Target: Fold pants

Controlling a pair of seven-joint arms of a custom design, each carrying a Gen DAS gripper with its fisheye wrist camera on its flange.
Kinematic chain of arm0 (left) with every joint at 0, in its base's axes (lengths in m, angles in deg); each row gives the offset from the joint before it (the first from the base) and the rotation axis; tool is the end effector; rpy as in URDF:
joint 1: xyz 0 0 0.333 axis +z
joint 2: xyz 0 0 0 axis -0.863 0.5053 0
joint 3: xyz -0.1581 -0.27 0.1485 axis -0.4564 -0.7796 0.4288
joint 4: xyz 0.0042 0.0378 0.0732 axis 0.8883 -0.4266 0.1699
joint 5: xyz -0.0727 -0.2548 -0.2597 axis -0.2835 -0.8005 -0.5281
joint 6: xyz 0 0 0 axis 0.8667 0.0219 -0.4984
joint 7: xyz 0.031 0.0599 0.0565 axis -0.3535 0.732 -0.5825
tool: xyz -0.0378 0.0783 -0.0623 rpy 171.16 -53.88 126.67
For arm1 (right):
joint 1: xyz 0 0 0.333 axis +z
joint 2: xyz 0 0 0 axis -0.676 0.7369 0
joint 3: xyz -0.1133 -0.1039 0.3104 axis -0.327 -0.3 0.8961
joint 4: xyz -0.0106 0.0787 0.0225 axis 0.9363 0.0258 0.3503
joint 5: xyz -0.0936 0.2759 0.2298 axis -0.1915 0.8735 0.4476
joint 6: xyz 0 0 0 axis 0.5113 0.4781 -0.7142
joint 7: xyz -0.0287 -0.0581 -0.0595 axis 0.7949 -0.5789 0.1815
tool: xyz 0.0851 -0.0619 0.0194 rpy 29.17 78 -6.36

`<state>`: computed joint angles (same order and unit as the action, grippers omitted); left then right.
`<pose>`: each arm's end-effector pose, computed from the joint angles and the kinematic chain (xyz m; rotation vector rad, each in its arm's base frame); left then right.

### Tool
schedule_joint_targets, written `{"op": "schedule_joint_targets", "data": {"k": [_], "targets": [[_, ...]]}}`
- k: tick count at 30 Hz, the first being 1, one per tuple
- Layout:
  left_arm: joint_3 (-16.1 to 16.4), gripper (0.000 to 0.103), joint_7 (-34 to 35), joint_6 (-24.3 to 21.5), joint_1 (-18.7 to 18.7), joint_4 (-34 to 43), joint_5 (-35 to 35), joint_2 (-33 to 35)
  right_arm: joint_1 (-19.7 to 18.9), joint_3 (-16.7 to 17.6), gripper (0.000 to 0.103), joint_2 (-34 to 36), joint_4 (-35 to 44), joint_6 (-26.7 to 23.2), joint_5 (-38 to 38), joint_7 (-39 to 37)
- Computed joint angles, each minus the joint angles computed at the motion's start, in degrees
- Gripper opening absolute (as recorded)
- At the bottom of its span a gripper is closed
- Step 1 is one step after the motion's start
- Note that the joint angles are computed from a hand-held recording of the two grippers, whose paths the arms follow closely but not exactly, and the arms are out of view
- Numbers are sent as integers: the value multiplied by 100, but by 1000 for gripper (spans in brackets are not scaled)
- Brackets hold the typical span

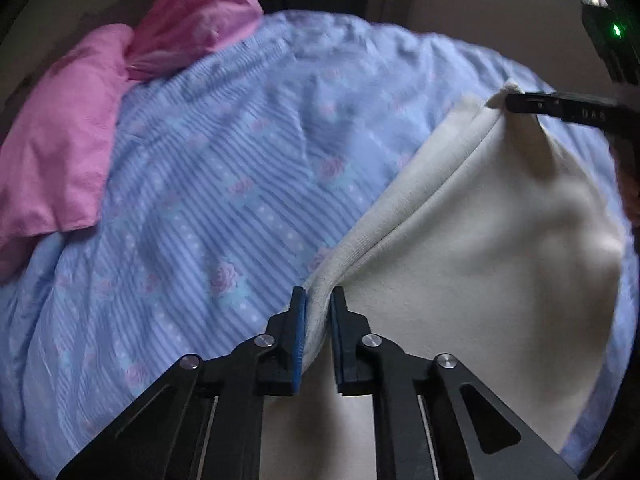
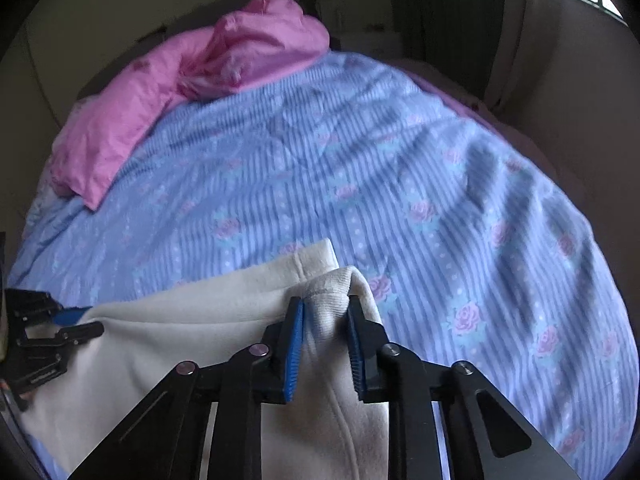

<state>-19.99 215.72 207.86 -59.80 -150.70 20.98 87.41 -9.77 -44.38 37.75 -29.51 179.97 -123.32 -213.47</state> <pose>0.6743 -0.1074 0.4621 -0.3682 2.8863 -0.7159 0.4841 0.3714 0.4645 -1.0570 2.4073 -0.7215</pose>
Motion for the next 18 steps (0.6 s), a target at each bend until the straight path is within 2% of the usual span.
{"op": "schedule_joint_targets", "data": {"k": [2,4,6,8,11,13,14,15,16,17,18], "targets": [[-70,12,172,48,126,-93,-317,-127,154,18,21,-40,128,-402,-305,116],[-33,12,15,36,80,-13,-311,-105,211,30,21,-24,333,-757,-426,-18],[42,12,-294,104,-54,84,-85,-7,115,-5,21,88,577,-856,-246,-308],[37,12,-367,453,-129,-9,-28,20,15,-45,20,291,841,-962,29,-685],[97,13,-683,463,-232,157,225,207,-71,-149,21,586,1134,-1040,297,-895],[98,20,-775,696,-285,108,337,263,-100,-191,21,771,1292,-1100,443,-1070],[96,28,-846,832,-291,40,334,238,-86,-207,23,875,1416,-1261,531,-1184],[94,44,-974,1056,-313,-27,297,207,-47,-236,27,966,1529,-1457,571,-1235],[67,52,-1014,1227,-293,-98,230,153,11,-259,32,989,1572,-1577,554,-1202],[2,62,-997,1460,-241,-193,64,77,81,-286,43,1003,1630,-1770,519,-1147],[-83,66,-955,1677,-171,-243,-167,12,154,-310,54,999,1685,-2002,479,-1086]]}}
